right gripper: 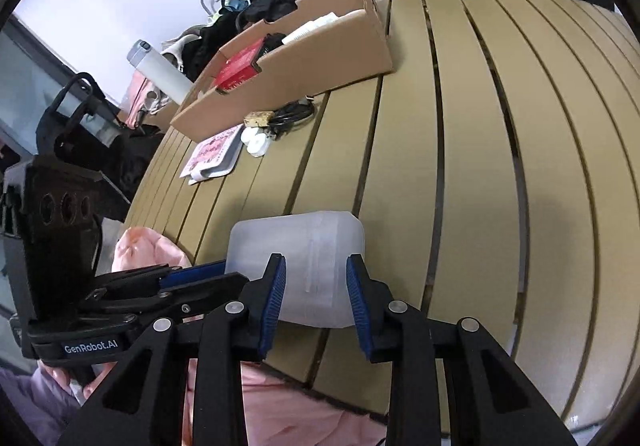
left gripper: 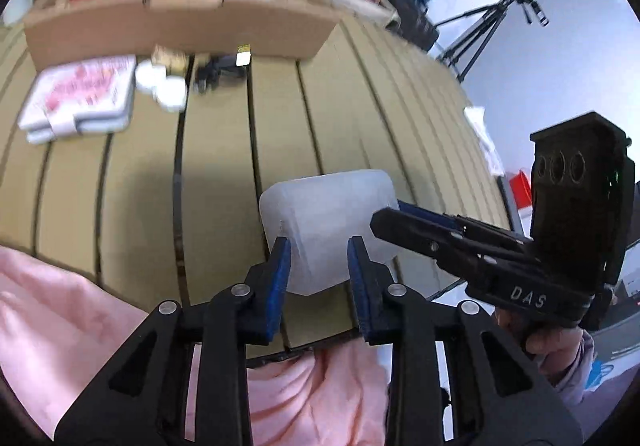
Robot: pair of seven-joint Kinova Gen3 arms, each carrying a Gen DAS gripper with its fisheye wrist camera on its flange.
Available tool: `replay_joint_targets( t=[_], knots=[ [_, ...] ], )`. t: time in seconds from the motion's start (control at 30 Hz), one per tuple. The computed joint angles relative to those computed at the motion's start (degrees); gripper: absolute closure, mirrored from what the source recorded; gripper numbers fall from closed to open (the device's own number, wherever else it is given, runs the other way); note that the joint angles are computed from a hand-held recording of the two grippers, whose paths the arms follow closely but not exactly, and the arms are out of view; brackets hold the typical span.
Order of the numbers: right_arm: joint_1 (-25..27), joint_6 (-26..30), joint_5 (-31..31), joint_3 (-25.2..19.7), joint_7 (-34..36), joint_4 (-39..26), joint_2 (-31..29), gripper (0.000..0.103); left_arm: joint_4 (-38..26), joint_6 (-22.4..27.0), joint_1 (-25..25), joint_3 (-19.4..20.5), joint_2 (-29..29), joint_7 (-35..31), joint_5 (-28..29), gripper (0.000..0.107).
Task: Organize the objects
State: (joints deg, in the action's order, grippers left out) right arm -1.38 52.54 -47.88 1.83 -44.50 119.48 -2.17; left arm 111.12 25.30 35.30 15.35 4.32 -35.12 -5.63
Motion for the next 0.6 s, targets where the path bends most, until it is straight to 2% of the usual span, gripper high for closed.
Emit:
replay_joint_targets(
  t=[0.07, 0.17, 0.27, 0.37, 0.47, 0.53, 0.6],
  knots=[
    [0.8, 1.1, -0.5, -0.5, -0.3, -1.7, -0.6, 0.069, -1.4, 0.6, -2.0, 1.2, -1.4, 0.5, -1.6, 0.082],
    [2.6, 2.9, -0.1, -3.1, -2.3, -8.8, 0.0, 0.069, -6.1, 2.4, -9.9, 5.0, -2.2, -5.0, -0.9, 0.082],
    [-2.3, 0.8, -0.1, -0.9, -2.9, -16.7, 1.8, 0.069, -12.9, 4.7, -17.9, 8.4, -0.9, -12.0, -1.6, 0.082],
    [-5.3, 0.2, -1.4, 1.0, -6.5, -24.5, 6.9, 0.069, -17.7, 5.7, -25.9, 11.8, 2.7, -19.0, 3.0, 0.079],
    [-1.7, 1.2, 0.5, -4.5, -11.5, -32.0, 13.2, 0.069, -20.9, 6.8, -33.3, 15.3, 7.6, -26.0, 9.0, 0.079],
    [-0.8, 1.7, 4.8, -7.7, -15.8, -36.7, 17.5, 0.069, -22.4, 7.6, -34.5, 14.2, 11.4, -30.3, 13.6, 0.079],
    [-3.6, 1.1, 9.3, -6.9, -19.5, -39.3, 20.5, 0.069, -24.5, 9.2, -31.5, 9.7, 15.4, -31.9, 15.9, 0.079]
  ],
)
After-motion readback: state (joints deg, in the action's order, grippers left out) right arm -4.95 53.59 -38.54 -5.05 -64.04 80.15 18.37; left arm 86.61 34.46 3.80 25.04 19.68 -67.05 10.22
